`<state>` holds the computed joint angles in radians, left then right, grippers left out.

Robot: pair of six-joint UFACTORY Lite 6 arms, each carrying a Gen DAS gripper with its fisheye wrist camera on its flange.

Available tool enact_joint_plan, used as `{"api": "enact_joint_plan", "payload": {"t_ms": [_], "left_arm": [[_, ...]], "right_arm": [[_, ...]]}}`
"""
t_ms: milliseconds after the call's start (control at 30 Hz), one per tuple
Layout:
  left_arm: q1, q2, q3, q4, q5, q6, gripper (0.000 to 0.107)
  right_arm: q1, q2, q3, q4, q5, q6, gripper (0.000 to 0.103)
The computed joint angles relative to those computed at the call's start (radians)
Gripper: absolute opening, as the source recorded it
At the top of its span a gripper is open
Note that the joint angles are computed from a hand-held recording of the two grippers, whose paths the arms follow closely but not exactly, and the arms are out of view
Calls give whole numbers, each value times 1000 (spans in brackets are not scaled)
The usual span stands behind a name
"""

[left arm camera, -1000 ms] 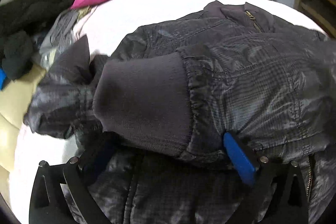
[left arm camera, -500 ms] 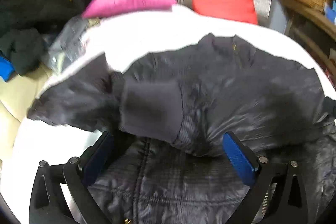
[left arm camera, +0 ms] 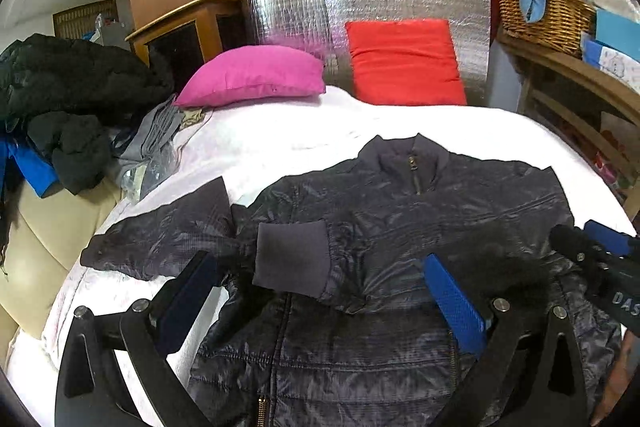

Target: Fold large clothes

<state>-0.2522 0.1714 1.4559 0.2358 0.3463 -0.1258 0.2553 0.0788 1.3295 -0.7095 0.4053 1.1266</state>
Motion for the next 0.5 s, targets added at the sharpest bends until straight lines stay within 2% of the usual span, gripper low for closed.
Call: {"api": "enact_joint_plan", "payload": {"t_ms": [167, 500], "left_arm": [[-3, -15, 4, -24, 0, 17, 103], [-9, 20, 32, 36, 7, -42, 103]], "right_arm": [[-1, 3, 6, 17, 1, -19, 69], [-13, 29, 24, 41, -17, -43, 69]]}}
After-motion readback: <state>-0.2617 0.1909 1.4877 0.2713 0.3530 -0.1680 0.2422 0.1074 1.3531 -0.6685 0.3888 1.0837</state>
